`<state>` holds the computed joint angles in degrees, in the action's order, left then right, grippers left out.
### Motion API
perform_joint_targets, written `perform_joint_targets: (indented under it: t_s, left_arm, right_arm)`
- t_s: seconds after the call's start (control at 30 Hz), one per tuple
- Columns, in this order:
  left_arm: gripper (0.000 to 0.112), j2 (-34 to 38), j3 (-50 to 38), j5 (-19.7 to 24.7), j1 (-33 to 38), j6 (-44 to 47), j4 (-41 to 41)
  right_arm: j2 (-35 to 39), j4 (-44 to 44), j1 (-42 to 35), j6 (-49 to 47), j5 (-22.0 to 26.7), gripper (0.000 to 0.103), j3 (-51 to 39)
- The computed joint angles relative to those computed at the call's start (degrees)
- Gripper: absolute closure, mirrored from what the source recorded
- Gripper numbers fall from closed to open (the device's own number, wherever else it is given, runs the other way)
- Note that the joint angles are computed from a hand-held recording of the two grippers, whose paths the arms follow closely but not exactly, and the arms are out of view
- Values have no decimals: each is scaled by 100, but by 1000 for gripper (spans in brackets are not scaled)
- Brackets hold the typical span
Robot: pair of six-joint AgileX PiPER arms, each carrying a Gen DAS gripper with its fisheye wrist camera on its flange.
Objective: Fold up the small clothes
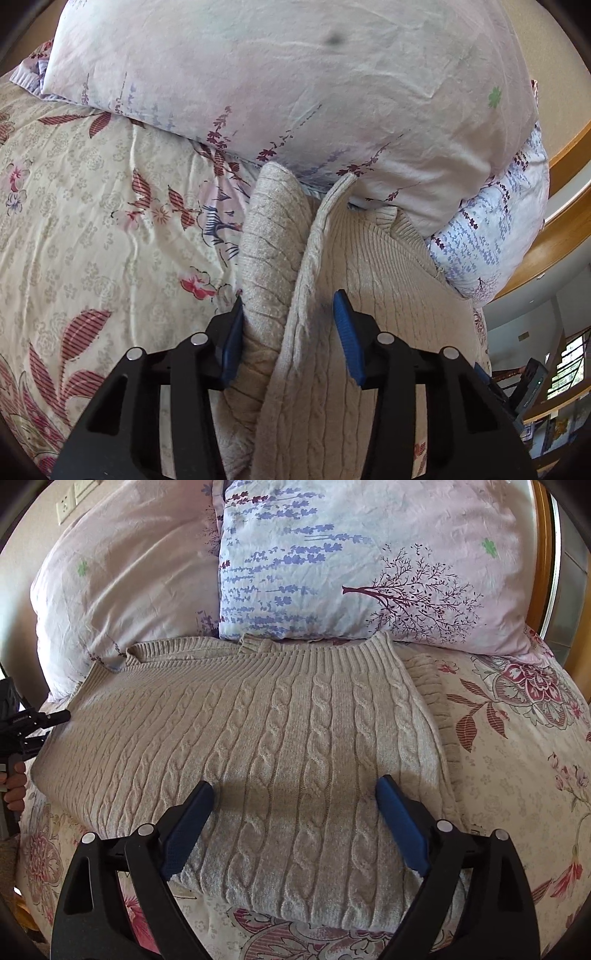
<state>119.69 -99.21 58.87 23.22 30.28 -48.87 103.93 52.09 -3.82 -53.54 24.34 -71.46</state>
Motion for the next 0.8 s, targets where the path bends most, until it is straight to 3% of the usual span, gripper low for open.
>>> perform_joint_targets:
  t_s: [0.17,0.4,0.6,0.8]
  left_arm:
    - [84,126,-56,159,6,-210,-275]
    - [90,-7,148,69,-112,-279,-535]
    - [92,-412,448,-104,-327,-188,-957]
    - [93,-711,454,-196,-697,-442,-1293]
  right_arm:
    - [-26,528,-146,-443,211,10,65]
    - [157,2101,-775,-1640,1225,10,99]
    - [182,2912,-1143,-2253,1852,10,286]
    - [385,3645,-1693,-2689,2889,10,400]
